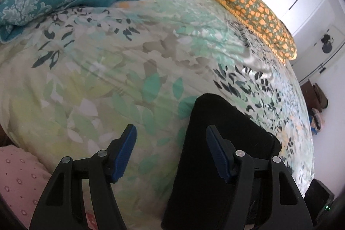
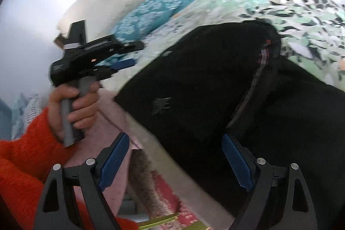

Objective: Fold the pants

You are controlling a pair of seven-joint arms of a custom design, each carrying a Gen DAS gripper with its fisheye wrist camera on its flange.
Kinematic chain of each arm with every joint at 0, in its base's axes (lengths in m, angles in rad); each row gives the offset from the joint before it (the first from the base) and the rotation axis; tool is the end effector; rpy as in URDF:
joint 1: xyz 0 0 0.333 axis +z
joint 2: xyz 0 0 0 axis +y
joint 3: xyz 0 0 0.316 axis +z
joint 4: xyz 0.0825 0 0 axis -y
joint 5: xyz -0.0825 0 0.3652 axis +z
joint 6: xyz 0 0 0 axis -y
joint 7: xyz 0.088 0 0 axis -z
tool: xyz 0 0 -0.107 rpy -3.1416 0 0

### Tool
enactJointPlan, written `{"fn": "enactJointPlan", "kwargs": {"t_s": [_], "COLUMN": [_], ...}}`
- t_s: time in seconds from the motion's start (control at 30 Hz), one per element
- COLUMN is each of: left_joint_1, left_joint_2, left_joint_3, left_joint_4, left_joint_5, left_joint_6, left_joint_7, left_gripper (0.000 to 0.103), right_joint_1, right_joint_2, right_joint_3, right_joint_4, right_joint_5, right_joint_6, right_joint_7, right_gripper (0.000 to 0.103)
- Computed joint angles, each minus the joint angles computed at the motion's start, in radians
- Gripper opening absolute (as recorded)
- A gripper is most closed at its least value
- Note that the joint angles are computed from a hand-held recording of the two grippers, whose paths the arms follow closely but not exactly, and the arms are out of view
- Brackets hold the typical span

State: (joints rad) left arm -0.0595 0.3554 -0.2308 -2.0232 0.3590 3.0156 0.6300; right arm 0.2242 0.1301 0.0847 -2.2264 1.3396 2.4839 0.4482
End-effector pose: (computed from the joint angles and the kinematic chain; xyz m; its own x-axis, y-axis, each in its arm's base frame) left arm 0.5997 -0.1946 0.3641 0.2229 -0.9012 0.3716 -0.7841 -0.3923 -0.4809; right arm 0.5138 0.1592 0.3386 0.4360 -0.6874 -0.5809 -0.8627 -0.1354 -0.4873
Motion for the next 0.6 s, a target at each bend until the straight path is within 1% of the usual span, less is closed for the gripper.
{"fn": "enactJointPlan", "kwargs": {"t_s": [0.07, 0.1, 0.23, 0.33, 0.37, 0.47, 0.53, 0.6], "left_joint_1": [-0.001, 0.001, 0.007, 0.019, 0.019, 0.018, 0.023, 0.023], "left_joint_2": [0.004, 0.006, 0.014, 0.012, 0.010, 0.005, 0.007, 0.013], "left_joint_3": [0.000, -0.004, -0.009, -0.018, -0.016, -0.010, -0.013, -0.015], "left_joint_4": [0.006, 0.010, 0.017, 0.009, 0.006, -0.002, -0.003, 0.003], "left_joint_5": [0.001, -0.001, -0.016, -0.037, -0.040, -0.046, -0.053, -0.057], "left_joint_6": [-0.003, -0.007, -0.022, -0.026, -0.025, -0.023, -0.024, -0.035], "left_joint_7": [0.001, 0.004, 0.002, 0.001, -0.002, -0.017, -0.020, -0.022], "left_gripper": [0.068, 0.068, 0.068, 0.068, 0.068, 0.068, 0.068, 0.068], "right_joint_1": [-0.019, -0.023, -0.016, -0.019, -0.029, -0.079, -0.096, -0.102], "right_joint_2": [0.004, 0.006, 0.031, 0.055, 0.062, 0.072, 0.086, 0.103], "right_joint_3": [-0.009, -0.011, -0.009, -0.004, -0.003, -0.011, -0.017, -0.021], "right_joint_4": [0.005, 0.007, 0.027, 0.048, 0.057, 0.063, 0.072, 0.083], "right_joint_5": [0.007, 0.003, -0.044, -0.064, -0.043, 0.053, 0.083, 0.084], "right_joint_6": [-0.080, -0.096, -0.082, -0.090, -0.120, -0.254, -0.290, -0.295], "right_joint_7": [0.003, 0.003, 0.039, 0.065, 0.060, 0.042, 0.068, 0.114], "right_gripper": [0.087, 0.087, 0.087, 0.087, 0.087, 0.085, 0.083, 0.076]}}
